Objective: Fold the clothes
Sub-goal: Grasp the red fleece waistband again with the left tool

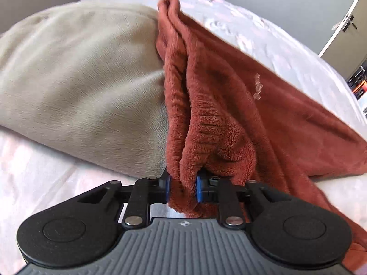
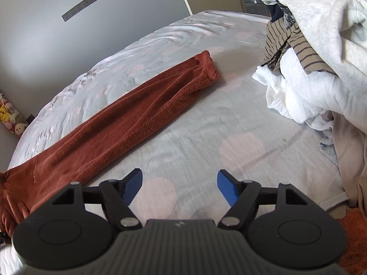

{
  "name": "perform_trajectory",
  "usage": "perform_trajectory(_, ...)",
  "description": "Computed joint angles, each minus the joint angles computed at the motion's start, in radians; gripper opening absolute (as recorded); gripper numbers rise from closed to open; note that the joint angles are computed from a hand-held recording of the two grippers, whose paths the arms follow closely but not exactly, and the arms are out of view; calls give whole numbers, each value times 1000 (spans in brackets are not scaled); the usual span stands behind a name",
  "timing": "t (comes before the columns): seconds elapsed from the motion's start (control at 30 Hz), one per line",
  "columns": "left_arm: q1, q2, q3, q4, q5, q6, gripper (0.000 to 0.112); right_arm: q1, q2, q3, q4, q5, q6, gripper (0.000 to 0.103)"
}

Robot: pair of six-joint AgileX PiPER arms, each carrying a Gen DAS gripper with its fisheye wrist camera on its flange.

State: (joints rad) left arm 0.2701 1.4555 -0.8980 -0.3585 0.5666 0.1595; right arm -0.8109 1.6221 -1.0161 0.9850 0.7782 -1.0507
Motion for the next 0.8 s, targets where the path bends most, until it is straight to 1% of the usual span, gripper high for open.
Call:
perform_trajectory(0.13,63,-81,-41,34,126,20,16,3,-8,5,3,5,-19,75)
perform_trajectory(0.2,77,-92,-57,81,164,-14,16,-8,-6,-1,10,24,-18,75)
perform_trajectory(0.23,82,-95,-63,107,178,-34,16,-19,-4,-11,10,44,-13,75)
perform_trajectory(0.33,103,-101,-78,170,219,-82,16,-67,9,-64,-1,140,18,75)
perform_trajectory(0.4,125,-99,-73,184,219,-81,16,-114,15,-121,-43,217,35,75)
perform_trajectory(0.47,135,-94,-65,190,213,-77,16,-157,7,-169,-101,251,0,75)
perform_trajectory(0.53,137,-80,-65,191,205,-76,16,-211,7,-223,-152,282,-70,74)
perform_trajectory(0.6,140,-64,-98,203,224,-79,16,-266,24,-285,-200,311,-130,69)
perform_trajectory(0.67,122,-51,-101,227,212,-104,16,-316,55,-348,-258,329,-180,67)
perform_trajectory(0.77,94,-50,-92,263,202,-142,16,-371,111,-412,-334,350,-214,62)
perform_trajectory(0.8,90,-51,-89,268,200,-149,17,-389,128,-428,-345,366,-226,62)
